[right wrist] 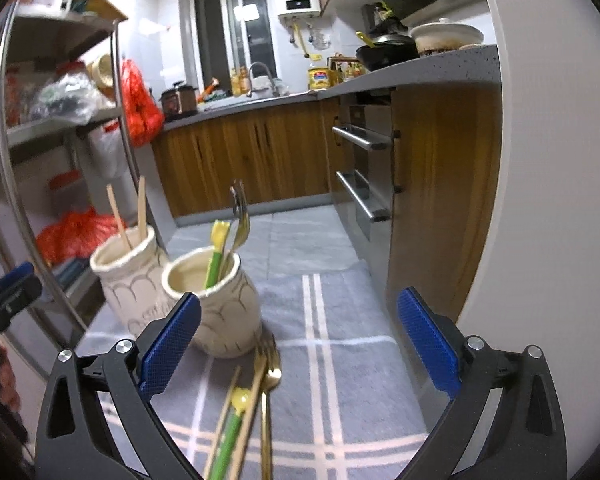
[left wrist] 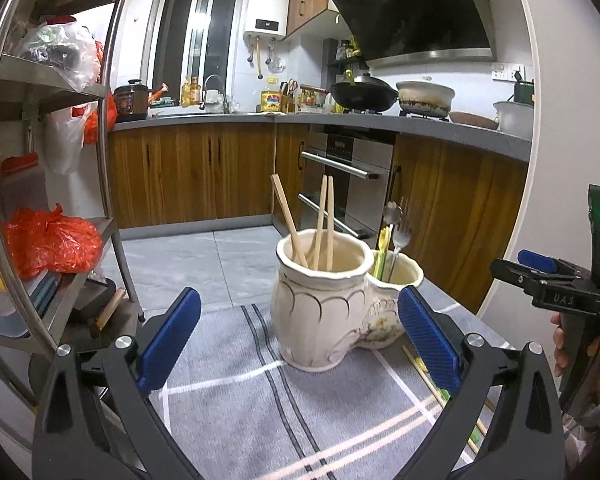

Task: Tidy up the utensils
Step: 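Move both tools back over the remaining utensils on the cloth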

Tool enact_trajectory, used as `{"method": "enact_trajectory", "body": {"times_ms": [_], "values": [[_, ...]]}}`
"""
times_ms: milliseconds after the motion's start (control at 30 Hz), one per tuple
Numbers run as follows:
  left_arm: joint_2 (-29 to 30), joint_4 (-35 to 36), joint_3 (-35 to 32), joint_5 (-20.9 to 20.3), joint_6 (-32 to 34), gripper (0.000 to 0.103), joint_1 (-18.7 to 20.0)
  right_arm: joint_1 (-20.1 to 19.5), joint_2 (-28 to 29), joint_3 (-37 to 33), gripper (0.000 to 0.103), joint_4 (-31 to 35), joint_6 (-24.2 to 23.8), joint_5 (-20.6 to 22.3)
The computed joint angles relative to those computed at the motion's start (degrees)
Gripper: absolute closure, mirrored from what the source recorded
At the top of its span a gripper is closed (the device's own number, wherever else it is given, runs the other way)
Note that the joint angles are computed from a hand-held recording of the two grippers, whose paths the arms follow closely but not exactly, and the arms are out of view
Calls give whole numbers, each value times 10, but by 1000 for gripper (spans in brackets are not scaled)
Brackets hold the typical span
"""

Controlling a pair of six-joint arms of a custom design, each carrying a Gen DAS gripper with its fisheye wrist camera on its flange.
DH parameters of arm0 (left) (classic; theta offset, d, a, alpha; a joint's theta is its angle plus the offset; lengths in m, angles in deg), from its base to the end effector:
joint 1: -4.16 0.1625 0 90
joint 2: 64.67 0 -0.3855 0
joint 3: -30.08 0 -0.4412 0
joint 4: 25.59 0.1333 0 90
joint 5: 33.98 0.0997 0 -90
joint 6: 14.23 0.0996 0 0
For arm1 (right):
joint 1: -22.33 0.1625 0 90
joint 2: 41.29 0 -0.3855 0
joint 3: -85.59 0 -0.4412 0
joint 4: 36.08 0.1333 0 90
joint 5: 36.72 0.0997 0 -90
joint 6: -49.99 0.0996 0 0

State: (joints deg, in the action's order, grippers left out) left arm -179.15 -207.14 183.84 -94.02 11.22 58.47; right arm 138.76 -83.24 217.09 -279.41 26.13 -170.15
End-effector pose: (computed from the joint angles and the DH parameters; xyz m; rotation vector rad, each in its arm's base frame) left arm -0.0328 -0.3594 0.2601 0.9625 2.2575 -1.2472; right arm 0.2357 -0.3285 0.0365 0.4194 -2.1127 1.3192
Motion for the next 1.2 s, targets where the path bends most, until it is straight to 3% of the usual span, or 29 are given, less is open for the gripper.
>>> {"method": "enact_trajectory", "body": {"times_ms": [133, 567, 833, 967, 1200], "values": [[-21, 26, 13, 6, -10, 6, -8, 6, 15, 8, 5, -11, -38, -6], [-36, 91, 53, 35, -41, 6, -38, -17, 48, 39, 5, -29, -55, -18], [-15, 110, 64, 42, -47, 6, -43, -38, 45, 35, 5, 58, -9, -31], [-3, 109, 63, 39, -47, 6, -37, -46, 32, 32, 5, 132, 22, -31], [23, 101, 56, 32, -45, 6, -24, -50, 33, 22, 8, 156, 29, -26]]}}
